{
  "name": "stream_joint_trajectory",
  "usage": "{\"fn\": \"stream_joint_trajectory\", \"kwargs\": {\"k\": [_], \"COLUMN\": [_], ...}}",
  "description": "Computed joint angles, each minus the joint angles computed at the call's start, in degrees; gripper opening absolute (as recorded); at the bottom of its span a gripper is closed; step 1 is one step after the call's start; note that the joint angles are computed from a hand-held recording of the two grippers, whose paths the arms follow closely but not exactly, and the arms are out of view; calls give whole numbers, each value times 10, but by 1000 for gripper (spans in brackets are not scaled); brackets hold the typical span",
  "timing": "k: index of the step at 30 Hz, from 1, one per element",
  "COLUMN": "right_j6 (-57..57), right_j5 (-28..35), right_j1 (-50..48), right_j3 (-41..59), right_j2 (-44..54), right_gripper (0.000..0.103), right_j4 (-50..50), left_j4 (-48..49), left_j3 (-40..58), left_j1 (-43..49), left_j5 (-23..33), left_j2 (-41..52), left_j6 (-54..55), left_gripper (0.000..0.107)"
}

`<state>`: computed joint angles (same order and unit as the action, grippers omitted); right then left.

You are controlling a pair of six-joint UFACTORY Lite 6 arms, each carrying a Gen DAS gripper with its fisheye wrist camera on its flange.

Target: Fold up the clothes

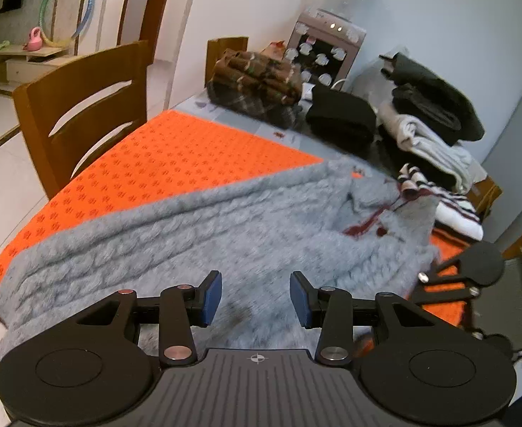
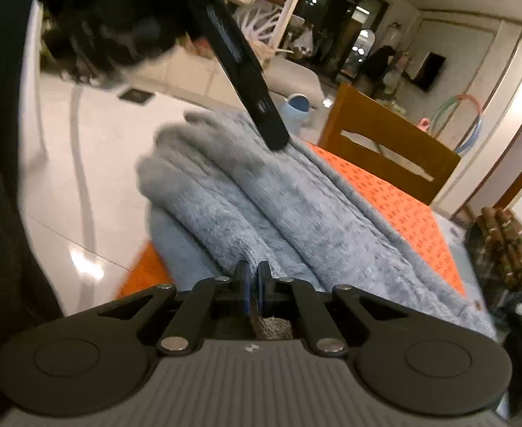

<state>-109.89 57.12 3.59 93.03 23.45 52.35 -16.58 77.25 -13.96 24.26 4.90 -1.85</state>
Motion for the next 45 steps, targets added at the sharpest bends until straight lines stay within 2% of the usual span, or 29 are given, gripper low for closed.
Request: {"fn": "stream_joint_trajectory", "kwargs": {"k": [2, 7, 12, 15, 18, 21, 23, 26, 27, 30, 33, 35, 37, 40, 43, 45], "right_j6": [26, 56, 154, 233, 295, 320, 312, 273, 249, 222, 215, 205, 207, 211, 172, 207], "right_j5": [34, 18, 62, 60, 31, -12, -48, -119, -126, -133, -118, -107, -103, -140, -162, -157], "right_j1": [-9, -5, -61, -109, -159, -192, -202, -200, -201, -204, -210, -212, -206, -185, -182, -180], "right_j3": [11, -9, 35, 59, 66, 62, 53, 30, 21, 11, -6, -20, -20, -22, -42, -25], "right_j2": [-3, 12, 14, 17, 21, 39, 62, 98, 104, 108, 75, 56, 56, 72, 81, 86], "right_gripper": [5, 9, 23, 27, 35, 35, 35, 35, 35, 35, 35, 35, 35, 35, 37, 37], "right_j4": [-13, -32, 7, 24, 41, 54, 61, 67, 83, 100, 122, 142, 144, 117, 149, 132], "left_j4": [-7, -47, 85, 67, -35, -29, -2, -64, -63, -29, -69, -92, -53, 45, 58, 46], "left_j3": [10, 36, 45, 22, 7, 18, 33, 29, 36, 63, 65, 88, 131, 218, 239, 242], "left_j1": [-7, -27, -57, -64, -63, -62, -54, -41, -41, -51, -64, -67, -72, -78, -81, -79], "left_j5": [-7, -19, -32, -55, -64, -50, -38, -60, -56, -34, -55, -57, -49, -13, -16, -8], "left_j2": [16, 82, 135, 100, 72, 97, 132, 160, 164, 159, 141, 157, 198, 284, 310, 306], "left_j6": [8, 65, -43, -30, 67, 66, 26, 67, 62, 40, 104, 127, 89, -1, 3, 17], "left_gripper": [44, 31, 21, 24, 28, 28, 28, 28, 28, 30, 38, 38, 38, 35, 36, 37]}}
